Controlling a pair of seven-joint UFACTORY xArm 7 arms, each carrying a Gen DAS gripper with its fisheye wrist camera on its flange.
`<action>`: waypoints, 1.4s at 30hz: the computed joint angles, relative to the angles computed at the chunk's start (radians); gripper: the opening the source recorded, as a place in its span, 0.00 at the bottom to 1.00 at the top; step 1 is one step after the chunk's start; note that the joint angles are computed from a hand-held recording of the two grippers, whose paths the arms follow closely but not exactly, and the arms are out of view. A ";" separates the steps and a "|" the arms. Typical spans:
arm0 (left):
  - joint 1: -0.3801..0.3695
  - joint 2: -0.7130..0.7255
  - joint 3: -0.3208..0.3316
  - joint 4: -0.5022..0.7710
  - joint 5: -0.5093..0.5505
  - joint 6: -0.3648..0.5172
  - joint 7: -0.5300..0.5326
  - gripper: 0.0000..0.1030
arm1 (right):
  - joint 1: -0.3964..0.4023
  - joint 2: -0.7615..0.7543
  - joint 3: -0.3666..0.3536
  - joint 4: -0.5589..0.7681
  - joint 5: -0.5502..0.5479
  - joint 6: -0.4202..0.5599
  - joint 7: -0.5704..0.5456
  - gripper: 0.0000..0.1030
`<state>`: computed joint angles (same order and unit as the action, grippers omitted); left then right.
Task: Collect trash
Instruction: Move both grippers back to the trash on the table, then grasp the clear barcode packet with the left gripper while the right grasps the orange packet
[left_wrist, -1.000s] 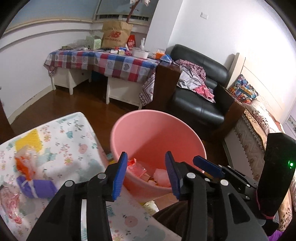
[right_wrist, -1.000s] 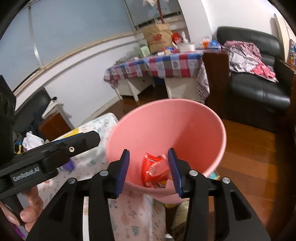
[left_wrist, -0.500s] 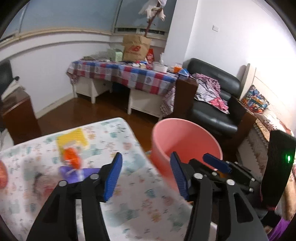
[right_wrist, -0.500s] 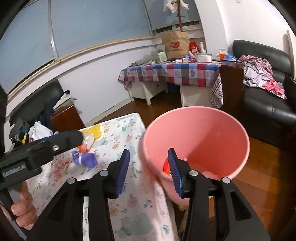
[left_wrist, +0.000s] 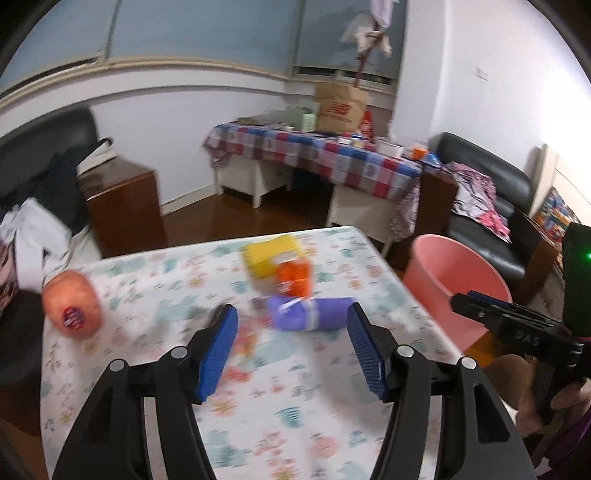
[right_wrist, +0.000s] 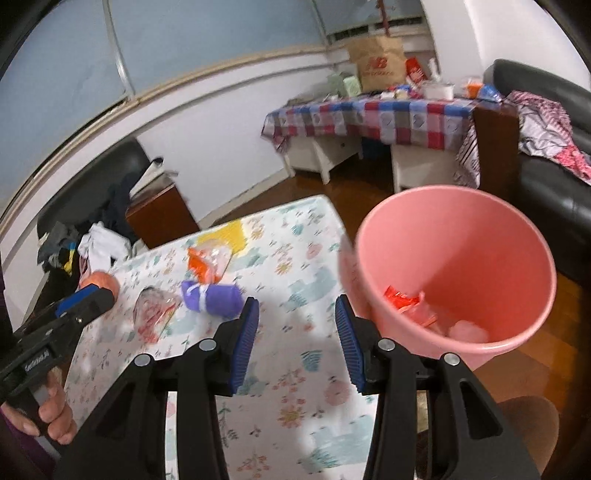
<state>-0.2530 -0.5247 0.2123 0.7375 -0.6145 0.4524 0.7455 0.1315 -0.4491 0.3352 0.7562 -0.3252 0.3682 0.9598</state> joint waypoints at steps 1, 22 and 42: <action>0.008 0.007 0.010 0.002 0.001 0.001 0.002 0.59 | 0.012 0.014 -0.005 0.010 0.006 0.005 -0.017 0.43; 0.168 0.248 -0.026 0.121 -0.148 0.160 0.130 0.60 | 0.170 0.208 -0.060 0.161 0.044 0.070 -0.197 0.43; 0.212 0.236 -0.043 0.083 -0.266 0.155 0.202 0.18 | 0.231 0.492 -0.140 0.470 0.032 0.063 -0.276 0.43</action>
